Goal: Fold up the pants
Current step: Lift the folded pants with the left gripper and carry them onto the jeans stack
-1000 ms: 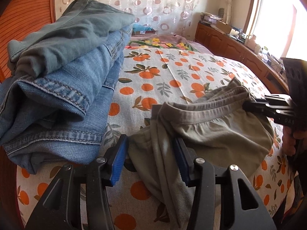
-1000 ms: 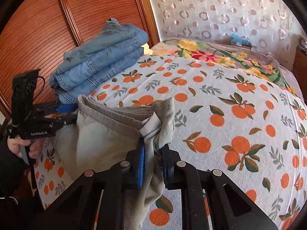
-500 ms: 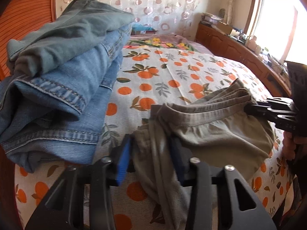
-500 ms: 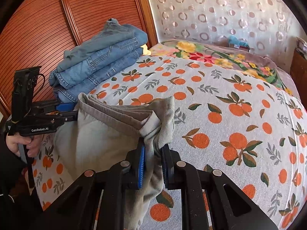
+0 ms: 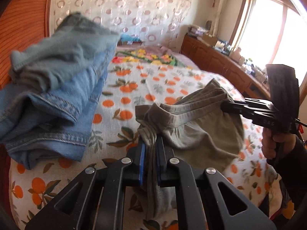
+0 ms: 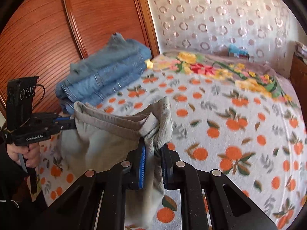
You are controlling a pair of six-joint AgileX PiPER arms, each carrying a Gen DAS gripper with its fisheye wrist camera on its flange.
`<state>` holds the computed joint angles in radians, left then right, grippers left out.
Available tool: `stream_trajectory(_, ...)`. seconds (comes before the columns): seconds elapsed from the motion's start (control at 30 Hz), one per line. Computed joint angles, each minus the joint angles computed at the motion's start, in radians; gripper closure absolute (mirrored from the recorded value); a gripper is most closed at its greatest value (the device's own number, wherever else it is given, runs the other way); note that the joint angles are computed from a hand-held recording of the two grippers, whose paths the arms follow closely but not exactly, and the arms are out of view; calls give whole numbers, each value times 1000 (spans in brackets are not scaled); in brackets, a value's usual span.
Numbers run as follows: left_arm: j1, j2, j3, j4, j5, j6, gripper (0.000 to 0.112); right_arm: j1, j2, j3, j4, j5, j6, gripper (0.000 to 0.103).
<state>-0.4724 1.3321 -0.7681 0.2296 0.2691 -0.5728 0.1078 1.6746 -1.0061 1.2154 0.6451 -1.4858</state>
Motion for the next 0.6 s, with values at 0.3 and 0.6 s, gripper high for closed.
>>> stream_trajectory(0.3, -18, -151, -66, 279, 74, -259, 102, 112, -10, -283, -190, -17, 231, 89)
stream_trajectory(0.6, 216, -181, -149, -51, 61, 115, 102, 351, 269, -874, -663, -1, 689, 89)
